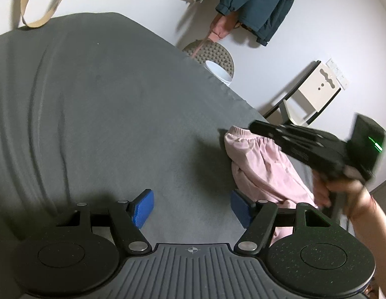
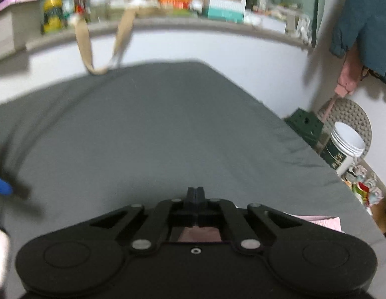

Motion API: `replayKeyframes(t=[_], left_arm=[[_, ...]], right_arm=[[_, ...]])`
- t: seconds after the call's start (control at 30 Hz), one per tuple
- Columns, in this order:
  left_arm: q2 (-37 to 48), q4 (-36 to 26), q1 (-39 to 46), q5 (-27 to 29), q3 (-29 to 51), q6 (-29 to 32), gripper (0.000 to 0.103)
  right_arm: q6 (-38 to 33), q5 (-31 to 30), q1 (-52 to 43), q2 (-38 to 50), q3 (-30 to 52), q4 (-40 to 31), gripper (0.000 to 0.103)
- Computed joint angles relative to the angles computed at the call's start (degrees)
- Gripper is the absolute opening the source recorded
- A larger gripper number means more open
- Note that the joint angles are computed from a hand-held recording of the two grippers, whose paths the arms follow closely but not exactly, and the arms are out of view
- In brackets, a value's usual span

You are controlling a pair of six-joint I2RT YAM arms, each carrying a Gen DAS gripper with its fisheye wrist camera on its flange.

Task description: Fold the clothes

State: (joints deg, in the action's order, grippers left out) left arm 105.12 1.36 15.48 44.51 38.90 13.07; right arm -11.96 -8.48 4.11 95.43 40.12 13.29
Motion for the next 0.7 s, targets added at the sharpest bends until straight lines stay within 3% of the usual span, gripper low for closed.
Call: replayKeyframes(t=[0.13,0.2,0.23,0.27,0.33,0.5,0.7], left_arm=[[-0.3,1.0,-1.0,-0.3,-0.7,-2.3,0.068],[-0.3,1.4,-1.2,-0.6,-1.0,-3.5,0.068],[-0.4,1.7,-1.4,-0.7,-1.3,-4.0,0.068],[-0.5,2.2,-1.5,-0.8,-1.6,-4.5,0.068],[-0.5,3.4,-1.9,-1.4,-2.1,-5.1,0.068],[-0.6,5.5,-2.9,-2.9,-3.2,-5.0,0.068],[-0.9,4.6,-3.3,-2.7,-3.5,0.3,0.069]], right_arm=[[0.2,-3.9,1.0,-11.4,-9.3,2.4,0.001],[-0.1,-2.4,2.4,-15.6,-11.7,2.0,0.002],[0.0,-0.4,3.2,-16.1,-11.5,1.5,0.008],[0.3,1.7,3.9,-16.6,-11.3,0.7,0.026],[-1.1,3.6,4.5,-16.6,-11.0,0.7,0.052],[-6.3,8.8,4.5,-10.5,-7.7,1.5,0.053],[-10.3,12.1,3.0,2.4,0.8,0.9,0.052]])
